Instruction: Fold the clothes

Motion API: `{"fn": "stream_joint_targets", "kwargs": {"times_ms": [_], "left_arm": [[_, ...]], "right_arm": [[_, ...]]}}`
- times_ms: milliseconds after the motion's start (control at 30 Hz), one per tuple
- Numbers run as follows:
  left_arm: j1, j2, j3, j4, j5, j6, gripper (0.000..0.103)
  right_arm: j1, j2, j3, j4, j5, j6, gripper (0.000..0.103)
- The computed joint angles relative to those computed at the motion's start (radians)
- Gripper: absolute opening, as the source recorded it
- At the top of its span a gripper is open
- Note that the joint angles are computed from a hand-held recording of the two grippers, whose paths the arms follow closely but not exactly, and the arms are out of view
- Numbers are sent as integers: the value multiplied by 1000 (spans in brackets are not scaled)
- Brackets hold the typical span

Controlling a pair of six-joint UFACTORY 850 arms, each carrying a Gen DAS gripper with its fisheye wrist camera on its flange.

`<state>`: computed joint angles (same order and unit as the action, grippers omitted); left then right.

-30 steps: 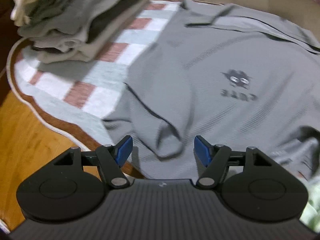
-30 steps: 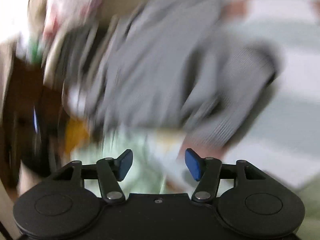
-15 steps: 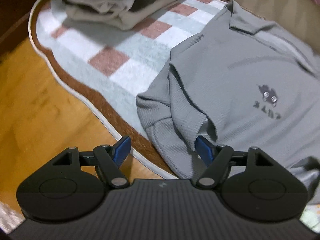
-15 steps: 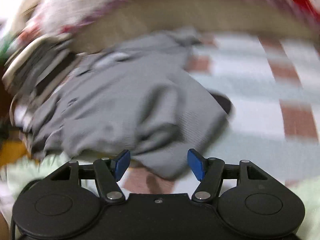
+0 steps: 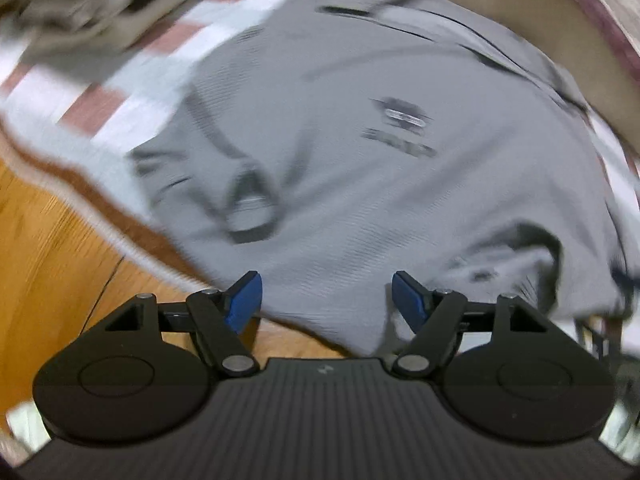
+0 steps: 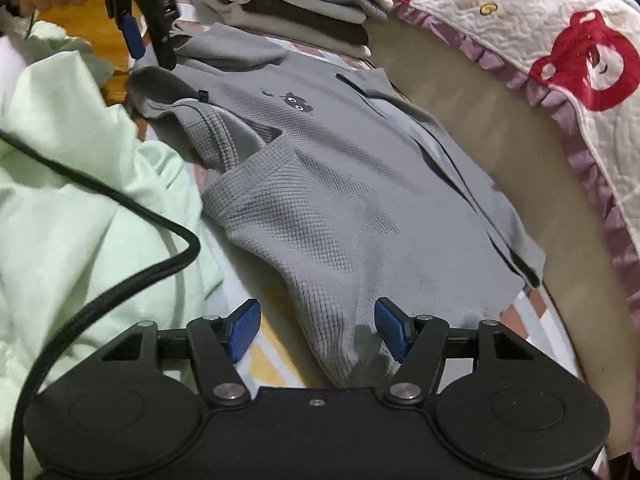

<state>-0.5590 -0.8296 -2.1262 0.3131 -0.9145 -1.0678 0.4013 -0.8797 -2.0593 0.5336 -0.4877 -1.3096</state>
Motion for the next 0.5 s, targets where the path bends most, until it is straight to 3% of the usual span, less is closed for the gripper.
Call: {"fn": "stream_joint_targets", "kwargs": {"times_ms": [67,100,133,167,200,267,367,400,433,467,500], "left_arm": [[-14,-41,-65,-9,-24,92,75],[-21,-63,-100,-7,-44,127,76],[-27,-90,-141,-2,-77,156,79],[-33,-120,-187,3,-112,184,80],[-37,-156,-245,16,-164,201,80],[-42,-219,-343,38,-241,229,80],[-34,-176,-264,49,-169,182,77],[-32,-159,-232,54,-140,165,68],[-33,-139,-196,61,-104,154,46],[-35,-137,-196,74,-96,154,30],[-37,-137,-197,87,-88,155,5]], "right_arm": [[-5,-34,-52,31,-25,21,63],[-8,-52,-79,52,-37,30,47],[-10,-74,-115,61,-55,50,24],[-11,-98,-157,61,-82,82,12],[-17,-112,-182,88,-110,97,7],[-32,-146,-247,158,-175,129,7],[-50,-157,-268,219,-219,140,15],[-52,-150,-254,226,-216,131,21],[-49,-136,-224,214,-195,113,34],[-44,-122,-192,199,-165,88,41],[-37,-109,-158,194,-124,49,48]]}}
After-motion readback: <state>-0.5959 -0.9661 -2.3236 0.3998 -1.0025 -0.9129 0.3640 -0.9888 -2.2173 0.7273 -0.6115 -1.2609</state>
